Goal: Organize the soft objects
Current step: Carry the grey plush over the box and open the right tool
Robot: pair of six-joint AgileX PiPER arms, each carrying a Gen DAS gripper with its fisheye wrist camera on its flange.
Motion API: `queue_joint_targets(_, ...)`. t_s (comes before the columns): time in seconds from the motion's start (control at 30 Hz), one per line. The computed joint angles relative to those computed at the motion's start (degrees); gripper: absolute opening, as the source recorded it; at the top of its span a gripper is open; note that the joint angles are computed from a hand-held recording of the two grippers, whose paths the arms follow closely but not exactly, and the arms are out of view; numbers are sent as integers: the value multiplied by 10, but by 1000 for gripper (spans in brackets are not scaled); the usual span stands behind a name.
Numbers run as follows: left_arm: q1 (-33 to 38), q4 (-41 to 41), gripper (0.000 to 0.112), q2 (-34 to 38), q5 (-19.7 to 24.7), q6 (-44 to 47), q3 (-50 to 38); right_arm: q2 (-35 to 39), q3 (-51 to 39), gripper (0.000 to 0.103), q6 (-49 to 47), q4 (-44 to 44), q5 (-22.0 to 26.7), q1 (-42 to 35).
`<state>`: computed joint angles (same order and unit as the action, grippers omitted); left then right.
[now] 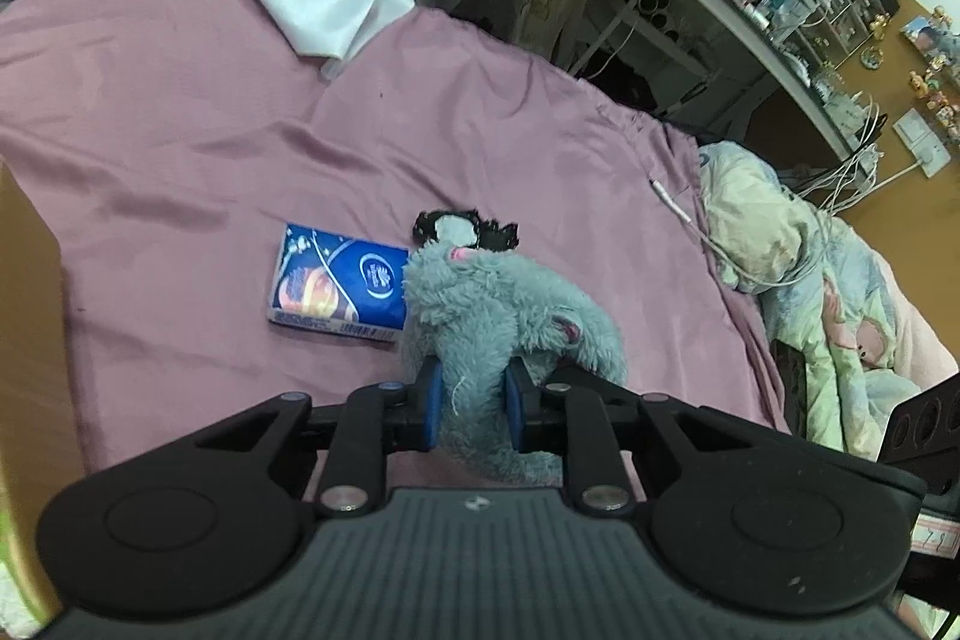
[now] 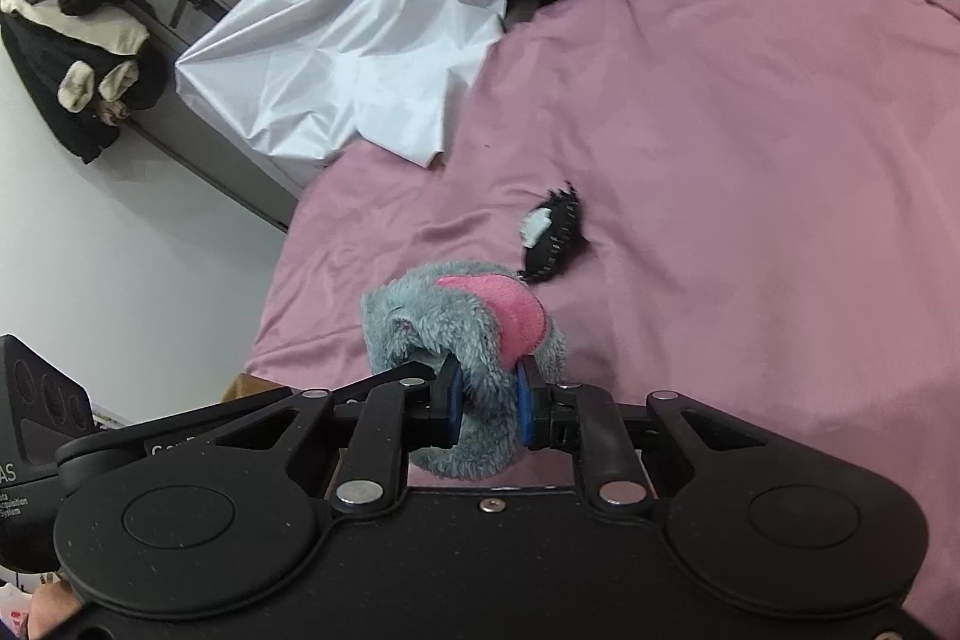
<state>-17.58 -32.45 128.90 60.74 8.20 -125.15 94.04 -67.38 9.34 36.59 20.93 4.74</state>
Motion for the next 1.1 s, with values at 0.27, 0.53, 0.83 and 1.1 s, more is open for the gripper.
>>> queue_joint_targets(0.27,21,-19,20,-69,-33,33,79,-15,-25,18,90,-100,-2,38)
queue_joint_targets(0.53,54,-49,20,-123,-55,73,153,-19,-45,18,182,-190,-5,83)
queue_joint_targets(0.83,105,-95,20,-164,-60,123,213,-4,-88,18,293,-306,8,139)
queue_joint_targets(1.1,149,-130,20,-184,-53,160,243,16,-132,18,373,-390,29,183)
